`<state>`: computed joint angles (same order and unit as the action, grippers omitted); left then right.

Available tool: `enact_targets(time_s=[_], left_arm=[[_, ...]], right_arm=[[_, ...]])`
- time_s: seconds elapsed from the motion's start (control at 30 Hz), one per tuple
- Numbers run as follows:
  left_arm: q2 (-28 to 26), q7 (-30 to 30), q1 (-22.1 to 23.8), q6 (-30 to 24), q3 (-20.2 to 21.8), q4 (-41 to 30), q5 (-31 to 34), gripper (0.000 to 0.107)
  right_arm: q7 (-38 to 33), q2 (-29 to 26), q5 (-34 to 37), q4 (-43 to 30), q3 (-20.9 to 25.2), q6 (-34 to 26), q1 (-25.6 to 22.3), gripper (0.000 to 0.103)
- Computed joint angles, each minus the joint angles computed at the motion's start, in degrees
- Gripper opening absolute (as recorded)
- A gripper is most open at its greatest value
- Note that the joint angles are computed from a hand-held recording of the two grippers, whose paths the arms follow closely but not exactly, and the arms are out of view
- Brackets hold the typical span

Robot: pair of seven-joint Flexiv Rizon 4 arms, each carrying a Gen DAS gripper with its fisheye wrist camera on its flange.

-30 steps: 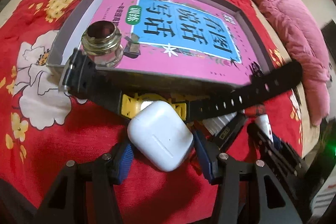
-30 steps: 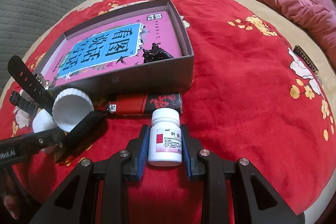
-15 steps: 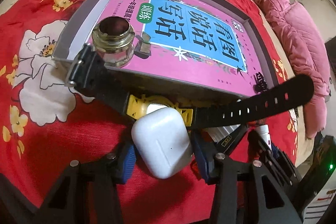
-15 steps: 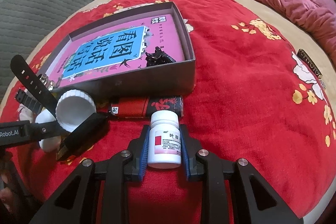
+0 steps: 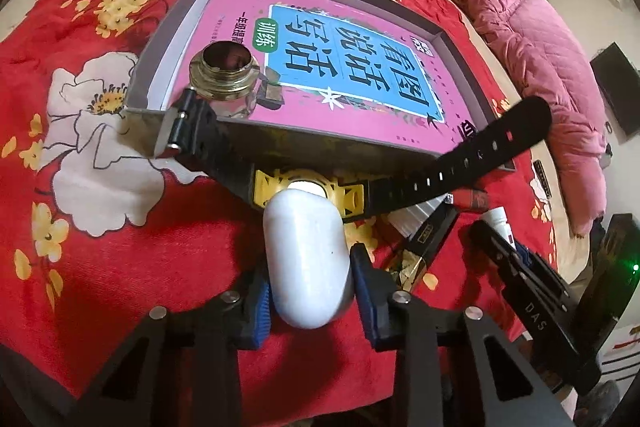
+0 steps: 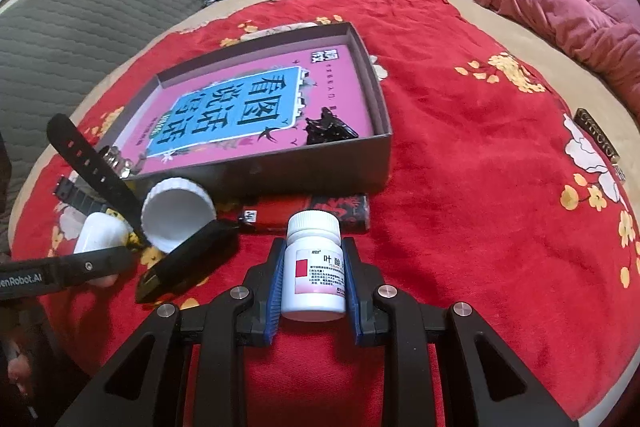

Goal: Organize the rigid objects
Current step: 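Lift the earbud case over the box with the left tool while the right tool carries the bottle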

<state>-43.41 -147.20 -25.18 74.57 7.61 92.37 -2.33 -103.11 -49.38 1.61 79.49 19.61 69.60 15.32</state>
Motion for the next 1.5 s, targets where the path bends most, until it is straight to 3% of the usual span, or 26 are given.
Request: enact_targets(time_s=[0.13, 0.33, 0.53, 0.83, 1.17, 1.37, 1.5], left_arm=[[0.07, 0.18, 0.80, 1.42, -0.93, 0.75, -0.60, 0.033], [0.51, 2.23, 3.47, 9.50, -4.65, 5.10, -4.22, 0.024], [0.55, 5.03, 2.83, 11.25, -4.60, 5.84, -7.06, 0.022], [1.63, 5.49, -0.88, 13.23, -0.50, 6.63, -8.09, 0.022], [2.53, 4.15, -5.87, 13.00, 6.20, 5.96, -6.30, 0.022], [2.09, 1.41, -10.72, 9.15, 13.10, 2.85, -1.53, 0.022], [1.95, -0.72, -11.49, 8.25, 14.64, 1.53, 2.03, 0.022]], right_arm=[[-0.08, 0.20, 0.18, 0.27, 0.06, 0.00, -0.09, 0.027], [0.20, 0.32, 0.07, 0.36, -0.28, -0.40, 0.10, 0.027], [-0.35, 0.41, -0.06, 0.70, -0.08, 0.43, -0.05, 0.027], [-2.47, 1.62, 1.22, 2.03, 2.14, 2.18, -1.69, 0.027], [-9.16, 2.90, 4.27, 3.85, 8.49, 7.36, -5.51, 0.027], [-10.84, 3.38, 5.19, 4.29, 9.89, 8.44, -6.16, 0.027], [-11.21, 3.64, 5.81, 4.52, 10.69, 9.59, -6.51, 0.027]])
